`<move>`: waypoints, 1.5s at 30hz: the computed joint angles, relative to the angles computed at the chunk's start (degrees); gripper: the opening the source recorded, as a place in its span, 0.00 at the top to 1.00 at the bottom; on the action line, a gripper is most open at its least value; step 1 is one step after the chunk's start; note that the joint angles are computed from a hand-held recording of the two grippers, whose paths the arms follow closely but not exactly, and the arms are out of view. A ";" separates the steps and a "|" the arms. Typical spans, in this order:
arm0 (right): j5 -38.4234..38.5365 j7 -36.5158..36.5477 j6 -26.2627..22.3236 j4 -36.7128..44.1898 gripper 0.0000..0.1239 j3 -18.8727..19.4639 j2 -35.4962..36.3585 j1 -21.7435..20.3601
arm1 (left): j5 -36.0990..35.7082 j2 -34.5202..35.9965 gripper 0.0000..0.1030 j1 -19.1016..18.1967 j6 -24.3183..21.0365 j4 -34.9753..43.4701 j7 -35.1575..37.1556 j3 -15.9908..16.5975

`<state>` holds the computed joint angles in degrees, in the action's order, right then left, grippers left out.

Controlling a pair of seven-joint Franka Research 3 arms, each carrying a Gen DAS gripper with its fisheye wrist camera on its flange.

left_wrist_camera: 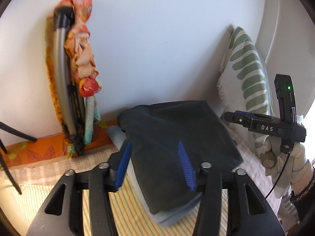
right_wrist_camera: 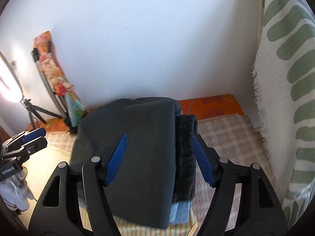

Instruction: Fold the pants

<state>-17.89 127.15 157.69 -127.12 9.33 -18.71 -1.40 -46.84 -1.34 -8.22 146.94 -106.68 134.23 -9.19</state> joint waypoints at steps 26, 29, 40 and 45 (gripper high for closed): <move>-0.52 14.85 -15.00 -9.21 0.32 18.45 -26.58 1.53 | -0.43 -34.02 0.24 -10.05 -4.69 -26.28 5.36 16.32; -1.81 19.13 -16.28 -9.17 0.19 21.87 -28.00 1.16 | 0.96 -36.98 0.22 -9.91 -5.59 -28.49 5.14 17.96; -6.20 31.21 -20.45 -8.55 0.18 28.90 -28.05 2.39 | 8.01 -45.11 0.20 -8.49 -5.49 -36.49 4.15 22.21; -8.26 36.01 -20.89 -8.47 0.18 30.05 -27.00 2.83 | 9.87 -46.30 0.20 -8.62 -5.34 -38.43 3.98 23.98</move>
